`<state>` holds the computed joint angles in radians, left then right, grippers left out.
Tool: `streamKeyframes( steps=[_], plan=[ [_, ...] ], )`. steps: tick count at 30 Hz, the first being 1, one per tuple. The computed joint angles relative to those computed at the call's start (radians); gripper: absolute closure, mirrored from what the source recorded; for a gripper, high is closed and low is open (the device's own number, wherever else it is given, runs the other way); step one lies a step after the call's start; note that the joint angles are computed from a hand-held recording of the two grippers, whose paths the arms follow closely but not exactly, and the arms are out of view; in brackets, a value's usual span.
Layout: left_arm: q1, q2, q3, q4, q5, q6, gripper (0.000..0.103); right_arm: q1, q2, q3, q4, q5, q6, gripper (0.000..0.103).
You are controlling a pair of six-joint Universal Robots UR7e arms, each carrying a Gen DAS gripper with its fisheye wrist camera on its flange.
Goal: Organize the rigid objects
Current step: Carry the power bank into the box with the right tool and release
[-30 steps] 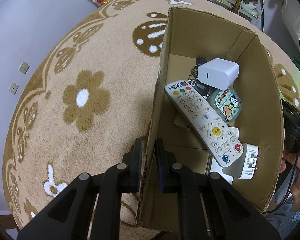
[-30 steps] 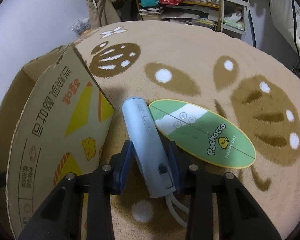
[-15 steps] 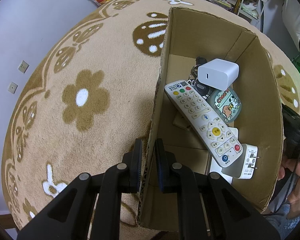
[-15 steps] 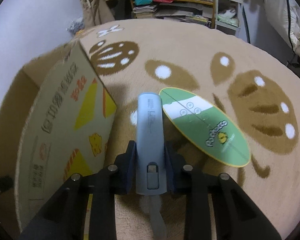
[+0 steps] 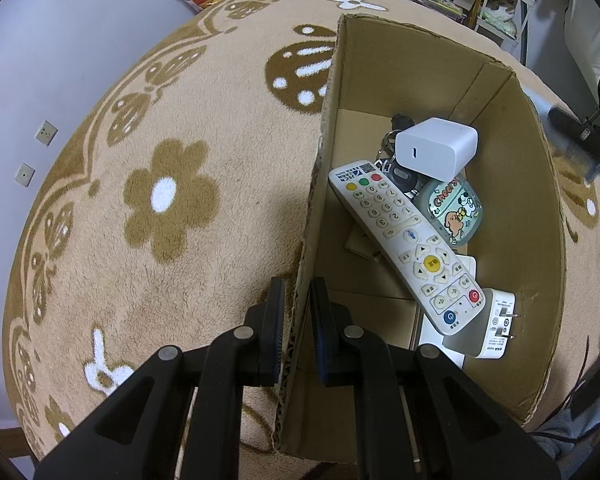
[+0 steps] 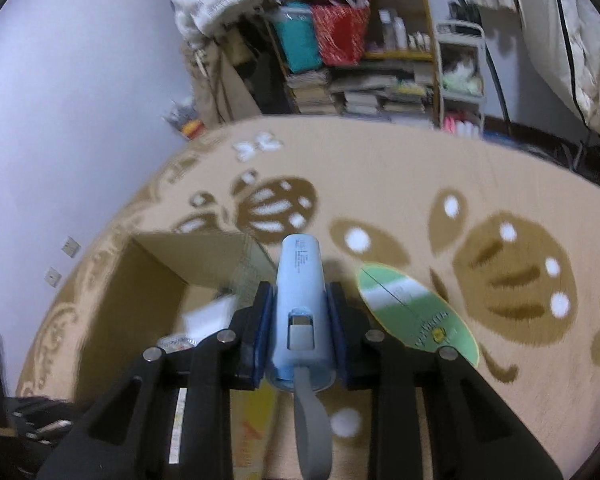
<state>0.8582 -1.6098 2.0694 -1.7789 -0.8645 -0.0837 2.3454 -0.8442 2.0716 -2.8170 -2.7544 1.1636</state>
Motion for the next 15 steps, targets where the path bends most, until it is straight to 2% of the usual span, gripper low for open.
streamKeyframes(
  steps=[1,3,6,8,11,15],
  plan=[
    [-0.001,0.000,0.000,0.001,0.002,-0.001,0.091,0.010,0.004,-0.015,-0.002,-0.008,-0.013,0.074],
    [0.000,0.000,0.000,0.002,0.001,-0.001,0.091,0.027,0.006,-0.049,0.071,-0.044,0.009,0.074],
    [0.001,-0.001,-0.002,0.002,-0.001,0.000,0.091,0.038,0.026,-0.064,-0.001,-0.063,-0.057,0.074],
    [0.001,-0.001,-0.002,0.002,-0.001,0.000,0.091,0.043,0.029,-0.070,-0.012,-0.058,-0.070,0.074],
    [0.001,-0.001,-0.002,0.003,-0.003,-0.001,0.091,0.044,0.054,-0.082,-0.124,-0.021,-0.175,0.074],
    [0.001,-0.001,-0.002,0.002,-0.003,0.000,0.091,0.041,0.085,-0.106,-0.155,0.023,-0.235,0.074]
  ],
)
